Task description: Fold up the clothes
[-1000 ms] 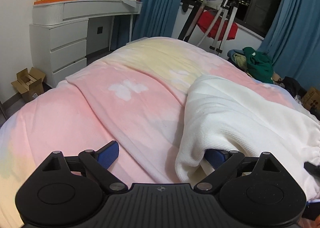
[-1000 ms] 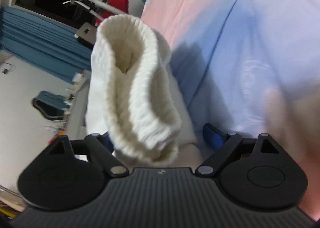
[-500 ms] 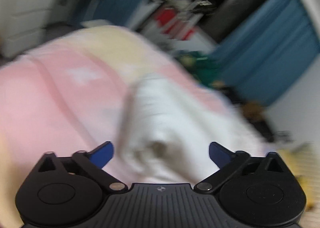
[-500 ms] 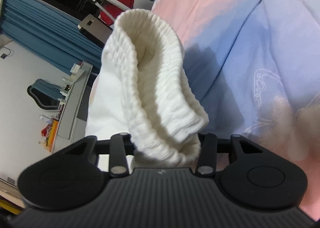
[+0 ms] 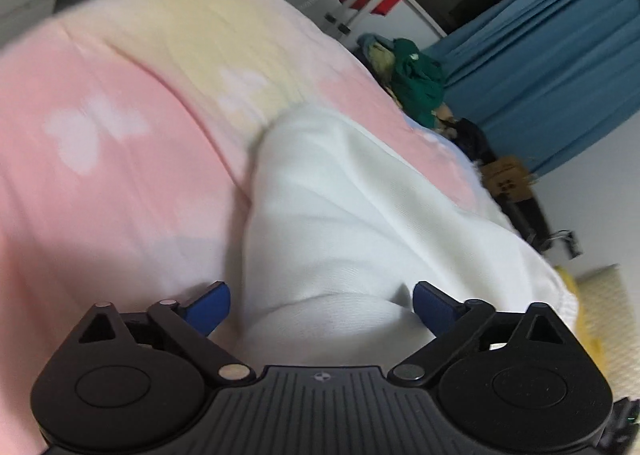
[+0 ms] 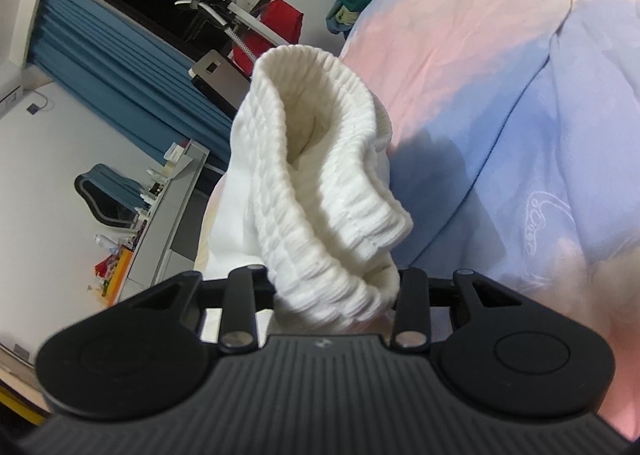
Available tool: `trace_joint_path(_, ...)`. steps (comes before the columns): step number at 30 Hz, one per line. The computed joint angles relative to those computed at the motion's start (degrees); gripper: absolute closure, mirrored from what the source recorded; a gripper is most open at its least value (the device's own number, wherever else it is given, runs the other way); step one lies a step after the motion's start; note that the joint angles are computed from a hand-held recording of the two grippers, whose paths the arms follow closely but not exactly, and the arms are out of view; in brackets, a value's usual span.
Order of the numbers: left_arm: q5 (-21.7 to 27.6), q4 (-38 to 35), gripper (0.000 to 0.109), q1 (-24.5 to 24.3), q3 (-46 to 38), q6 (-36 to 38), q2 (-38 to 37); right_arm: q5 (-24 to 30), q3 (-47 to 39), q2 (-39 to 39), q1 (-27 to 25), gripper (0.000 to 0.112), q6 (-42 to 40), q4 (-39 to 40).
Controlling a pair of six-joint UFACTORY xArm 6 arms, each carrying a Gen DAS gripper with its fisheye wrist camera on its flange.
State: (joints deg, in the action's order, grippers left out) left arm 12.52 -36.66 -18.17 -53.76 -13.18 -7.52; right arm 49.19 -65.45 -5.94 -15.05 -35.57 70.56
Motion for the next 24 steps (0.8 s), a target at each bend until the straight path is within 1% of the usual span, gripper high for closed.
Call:
trace_joint_path(1, 0.1, -2.4, 0.013, -0.2, -0.4, 2.2, 0.6, 0.2, -0.3, 0.4, -0.1, 0.073, -0.1, -0.1)
trace_joint_path(2, 0.2, -2.3, 0.013, -0.2, -0.7, 2.4, 1.3, 0.2, -0.9, 1.1, 0.0, 0.072, 0.4, -0.5)
trace_joint_path(3, 0.3, -1.6, 0.013, -0.2, -1.0, 1.6, 1.9, -0.1, -1.8, 2.0, 0.5, 0.070, 1.8, -1.6)
trace_joint_path(5, 0.3, -5.1, 0.013, -0.3, -1.7, 4.6, 3.2, -0.6, -3.0, 3.2, 1.3, 0.066, 4.6, -4.4)
trace_joint_path(7, 0.6, -7.5, 0.013, -0.3, -2.3, 6.9, 4.5, -1.4, -3.1, 3.8, 2.0, 0.060, 5.7, -5.9)
trace_joint_path(10, 0.2, -7.8, 0.020, -0.1, -2.2, 7.4, 4.8, -3.1, -2.6, 3.7, 3.1, 0.057, 6.0, -6.8)
trace_joint_path(12, -0.2, -5.8, 0.026, -0.1, -1.8, 5.3, 4.6, -4.6, -1.8, 3.0, 3.9, 0.058, 5.6, -7.4)
trace_joint_path(13, -0.6, -4.1, 0.028, -0.2, -1.6, 3.7, 4.4, -5.3, -1.4, 2.6, 4.2, 0.060, 5.5, -7.9)
trace_joint_path(15, -1.5, -0.9, 0.035, -0.6, -1.1, 1.2, 4.1, -7.2, -0.3, 1.5, 5.0, 0.063, 4.8, -8.9)
trace_joint_path(18, -2.5, 3.7, 0.043, -1.0, -0.6, -2.1, 3.7, -9.9, 1.9, -0.5, 6.0, 0.067, 3.3, -8.8)
trace_joint_path(19, -3.0, 4.3, 0.045, -1.3, -0.5, -2.4, 3.4, -10.8, 2.5, -1.2, 6.3, 0.068, 2.8, -8.7)
trace_joint_path(21, -4.0, 2.0, 0.048, -1.9, 0.1, 0.3, 2.7, -11.3, 3.4, -2.6, 6.4, 0.070, 2.0, -9.0)
trace_joint_path(24, -5.4, -3.5, 0.050, -2.9, 0.7, 5.8, 1.9, -9.6, 4.2, -4.6, 5.4, 0.071, 0.4, -8.1)
